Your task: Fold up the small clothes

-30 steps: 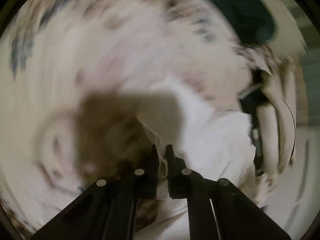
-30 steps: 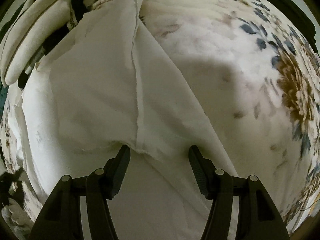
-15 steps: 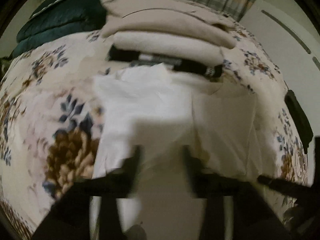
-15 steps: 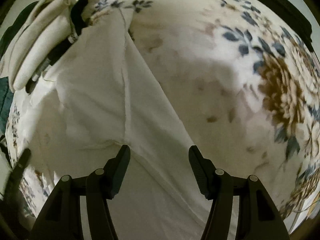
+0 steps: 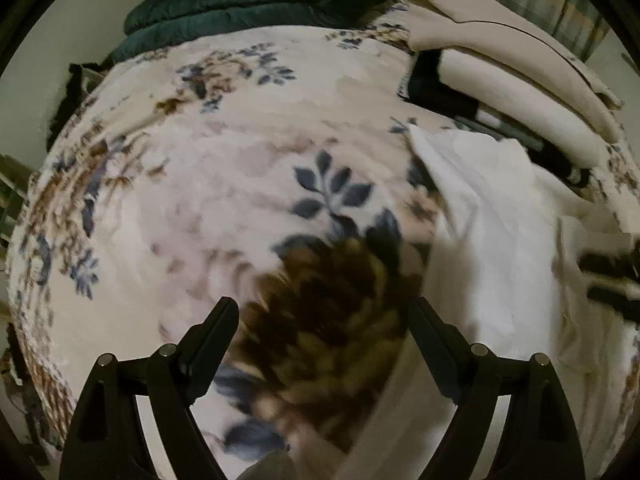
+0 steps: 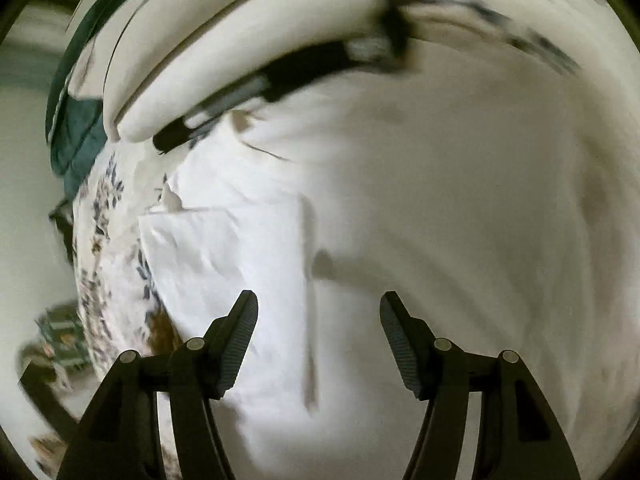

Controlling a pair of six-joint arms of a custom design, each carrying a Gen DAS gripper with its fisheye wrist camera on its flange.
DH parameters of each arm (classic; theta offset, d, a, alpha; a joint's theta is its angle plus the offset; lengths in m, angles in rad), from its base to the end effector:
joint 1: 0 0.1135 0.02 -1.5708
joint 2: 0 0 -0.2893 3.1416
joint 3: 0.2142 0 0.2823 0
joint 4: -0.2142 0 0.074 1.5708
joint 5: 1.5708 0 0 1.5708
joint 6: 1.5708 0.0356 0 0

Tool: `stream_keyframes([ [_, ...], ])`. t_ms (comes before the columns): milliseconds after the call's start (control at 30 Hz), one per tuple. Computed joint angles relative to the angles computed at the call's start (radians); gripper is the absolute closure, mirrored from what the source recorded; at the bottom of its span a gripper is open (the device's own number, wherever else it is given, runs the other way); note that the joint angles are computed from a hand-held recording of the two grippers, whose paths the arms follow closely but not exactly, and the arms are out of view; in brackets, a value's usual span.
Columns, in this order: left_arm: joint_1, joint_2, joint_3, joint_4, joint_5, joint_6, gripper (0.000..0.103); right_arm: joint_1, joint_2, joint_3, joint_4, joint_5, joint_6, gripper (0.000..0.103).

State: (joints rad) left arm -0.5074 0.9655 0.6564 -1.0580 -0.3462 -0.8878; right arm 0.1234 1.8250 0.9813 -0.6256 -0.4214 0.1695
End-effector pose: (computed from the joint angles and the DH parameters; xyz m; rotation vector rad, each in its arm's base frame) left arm 0.1441 -0.0663 0.2194 -0.5700 2.6998 0.1886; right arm 0.3274 0.0553 0.1214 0.0370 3.0323 0.6641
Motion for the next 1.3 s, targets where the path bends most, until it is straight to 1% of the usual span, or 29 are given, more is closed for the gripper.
stream_keyframes([
  [33,0.011,0.009,0.003,0.003,-0.012,0.010,0.017,0.055,0.058,0.044,0.029,0.017,0.036,0.038],
  [100,0.026,0.016,0.006,0.004,-0.027,0.020,0.017,0.110,0.144,0.127,0.019,0.049,0.030,0.038],
  [133,0.039,0.020,0.007,0.010,-0.026,0.028,0.017,0.136,0.179,0.162,0.018,0.084,0.035,0.045],
  [167,0.056,0.020,0.005,0.017,-0.019,0.035,0.017,0.163,0.209,0.188,0.029,0.113,0.046,0.054],
  [200,0.074,0.019,0.002,0.025,-0.009,0.044,0.017,0.181,0.212,0.196,0.029,0.161,0.042,0.081],
  [233,0.088,0.023,0.003,0.030,-0.003,0.049,0.017,0.197,0.201,0.190,0.038,0.217,0.040,0.099],
  [300,0.121,0.024,0.001,0.049,0.015,0.064,0.017,0.203,0.151,0.150,0.088,0.257,0.049,0.102],
  [367,0.146,0.034,0.004,0.069,0.030,0.081,0.017,0.189,0.091,0.109,0.107,0.271,0.048,0.102],
  [533,0.185,0.075,0.023,0.119,0.040,0.119,0.017,0.125,-0.043,0.018,0.100,0.342,0.058,0.102],
  [633,0.188,0.107,0.036,0.144,0.045,0.137,0.017,0.078,-0.025,0.016,0.059,0.325,0.066,0.101],
  [667,0.183,0.116,0.040,0.151,0.050,0.139,0.017,0.066,-0.008,0.025,0.039,0.316,0.069,0.098],
  [700,0.178,0.120,0.043,0.154,0.054,0.140,0.017,0.046,0.009,0.037,0.005,0.296,0.067,0.089],
  [733,0.168,0.126,0.047,0.156,0.056,0.139,0.017,0.033,0.008,0.035,0.001,0.267,0.067,0.075],
  [767,0.154,0.130,0.048,0.158,0.058,0.137,0.017,0.016,-0.007,0.020,0.005,0.234,0.066,0.067],
  [800,0.138,0.133,0.047,0.165,0.061,0.136,0.017,0.000,-0.032,0.000,0.009,0.204,0.061,0.056],
  [833,0.124,0.141,0.045,0.172,0.061,0.135,0.017,-0.013,-0.057,-0.023,0.011,0.174,0.048,0.051],
  [900,0.086,0.181,0.037,0.195,0.062,0.140,0.017,-0.021,-0.068,-0.049,-0.021,0.128,0.000,0.049],
  [933,0.071,0.211,0.032,0.209,0.068,0.147,0.017,-0.012,-0.058,-0.062,-0.039,0.126,-0.028,0.049],
  [967,0.056,0.246,0.025,0.223,0.071,0.149,0.017,0.005,-0.050,-0.077,-0.047,0.146,-0.044,0.049],
  [1000,0.045,0.270,0.020,0.229,0.073,0.145,0.017,0.032,-0.036,-0.089,-0.046,0.189,-0.050,0.049],
  [1033,0.035,0.272,0.013,0.232,0.075,0.138,0.017,0.046,-0.030,-0.103,-0.039,0.214,-0.053,0.049],
  [1067,0.028,0.258,0.008,0.231,0.072,0.135,0.017,0.040,-0.041,-0.112,-0.041,0.216,-0.059,0.049],
  [1133,0.006,0.216,0.021,0.192,0.045,0.124,0.017,-0.019,-0.103,-0.121,-0.084,0.181,-0.067,0.049],
  [1200,-0.025,0.157,0.051,0.126,0.011,0.097,0.017,-0.104,-0.188,-0.114,-0.156,0.148,-0.100,0.049],
  [1300,-0.101,0.103,0.119,-0.005,-0.034,0.011,0.017,-0.263,-0.293,-0.074,-0.313,0.135,-0.215,0.042],
])
